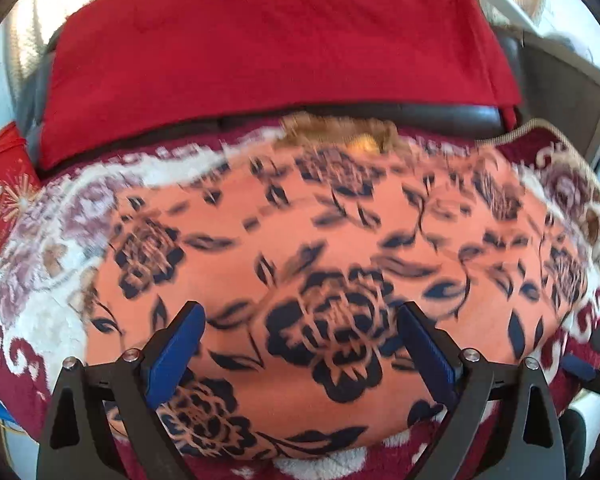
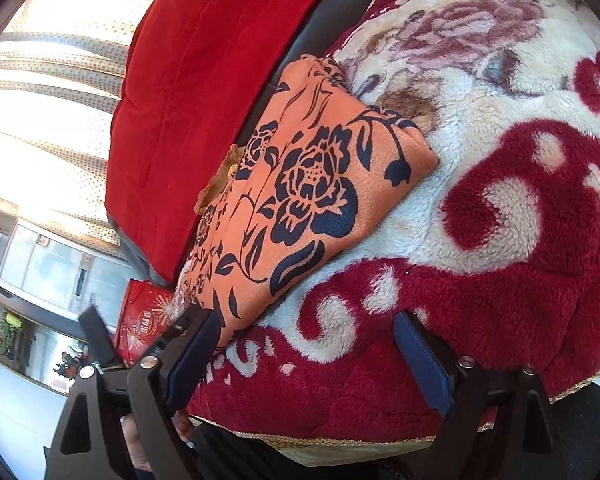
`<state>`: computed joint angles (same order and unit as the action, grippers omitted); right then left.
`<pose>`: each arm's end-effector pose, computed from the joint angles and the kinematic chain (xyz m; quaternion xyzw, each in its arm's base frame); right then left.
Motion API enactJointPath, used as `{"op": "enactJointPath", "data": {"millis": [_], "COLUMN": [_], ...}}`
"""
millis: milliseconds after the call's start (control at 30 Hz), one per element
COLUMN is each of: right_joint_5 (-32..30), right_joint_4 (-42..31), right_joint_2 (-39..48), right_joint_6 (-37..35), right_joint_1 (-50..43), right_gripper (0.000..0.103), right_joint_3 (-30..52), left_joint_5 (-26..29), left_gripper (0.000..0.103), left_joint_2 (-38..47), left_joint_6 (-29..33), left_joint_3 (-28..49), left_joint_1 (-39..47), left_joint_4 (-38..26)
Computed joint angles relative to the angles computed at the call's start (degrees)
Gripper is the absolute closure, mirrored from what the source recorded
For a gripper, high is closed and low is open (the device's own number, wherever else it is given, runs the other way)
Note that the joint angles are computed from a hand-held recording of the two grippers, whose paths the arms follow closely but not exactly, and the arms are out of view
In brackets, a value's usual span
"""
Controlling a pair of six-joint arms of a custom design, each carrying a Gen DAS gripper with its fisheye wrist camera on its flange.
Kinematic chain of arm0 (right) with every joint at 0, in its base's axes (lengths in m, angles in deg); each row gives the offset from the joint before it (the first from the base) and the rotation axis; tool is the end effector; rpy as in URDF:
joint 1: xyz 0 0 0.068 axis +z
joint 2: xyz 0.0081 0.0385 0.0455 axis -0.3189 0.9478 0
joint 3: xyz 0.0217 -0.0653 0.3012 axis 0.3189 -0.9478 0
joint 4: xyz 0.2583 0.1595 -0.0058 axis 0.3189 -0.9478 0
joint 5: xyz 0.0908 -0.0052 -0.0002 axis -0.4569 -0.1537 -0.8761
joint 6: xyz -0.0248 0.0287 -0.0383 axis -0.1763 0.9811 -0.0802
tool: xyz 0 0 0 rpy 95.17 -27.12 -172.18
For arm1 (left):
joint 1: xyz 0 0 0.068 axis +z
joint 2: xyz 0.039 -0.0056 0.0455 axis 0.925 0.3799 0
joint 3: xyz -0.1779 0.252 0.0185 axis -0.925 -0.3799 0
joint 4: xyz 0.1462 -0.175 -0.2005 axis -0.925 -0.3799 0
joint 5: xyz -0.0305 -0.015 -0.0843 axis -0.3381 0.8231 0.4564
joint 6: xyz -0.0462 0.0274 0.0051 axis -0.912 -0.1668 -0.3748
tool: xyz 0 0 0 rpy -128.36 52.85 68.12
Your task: Fold small clothes
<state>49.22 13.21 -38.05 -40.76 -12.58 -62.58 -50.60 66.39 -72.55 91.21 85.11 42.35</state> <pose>0.1776 0.0373 0.1552 0.2069 0.8561 0.4016 0.2511 0.2582 0.0717 0.2226 0.0332 0.9325 -0.0152 0.3592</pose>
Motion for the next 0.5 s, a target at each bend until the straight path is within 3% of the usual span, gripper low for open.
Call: {"op": "enactJointPath", "data": {"millis": [167, 367, 500], "right_joint_5": [2.51, 3.66, 4.17], "right_joint_4": [0.29, -1.51, 0.09], "right_joint_2": [1.37, 1.21, 2.89], "right_joint_6": [1.20, 0.59, 1.57], "right_joint_1": [2.79, 4.62, 5.21], "right_gripper": [0.012, 0.012, 0.012], "right_joint_3": [1.54, 3.06, 3.21], "left_joint_5": [-0.20, 2.57, 0.00], "left_gripper": [0.004, 0.004, 0.003], "left_joint_2": [7.23, 1.94, 6.71], "left_joint_6": [1.39, 0.02, 2.11], "left_joint_3": [3.53, 2.70, 4.04], "left_joint_1": [0.73, 3.19, 2.05], "left_joint_4": [-3.04, -2.51, -4.91]}}
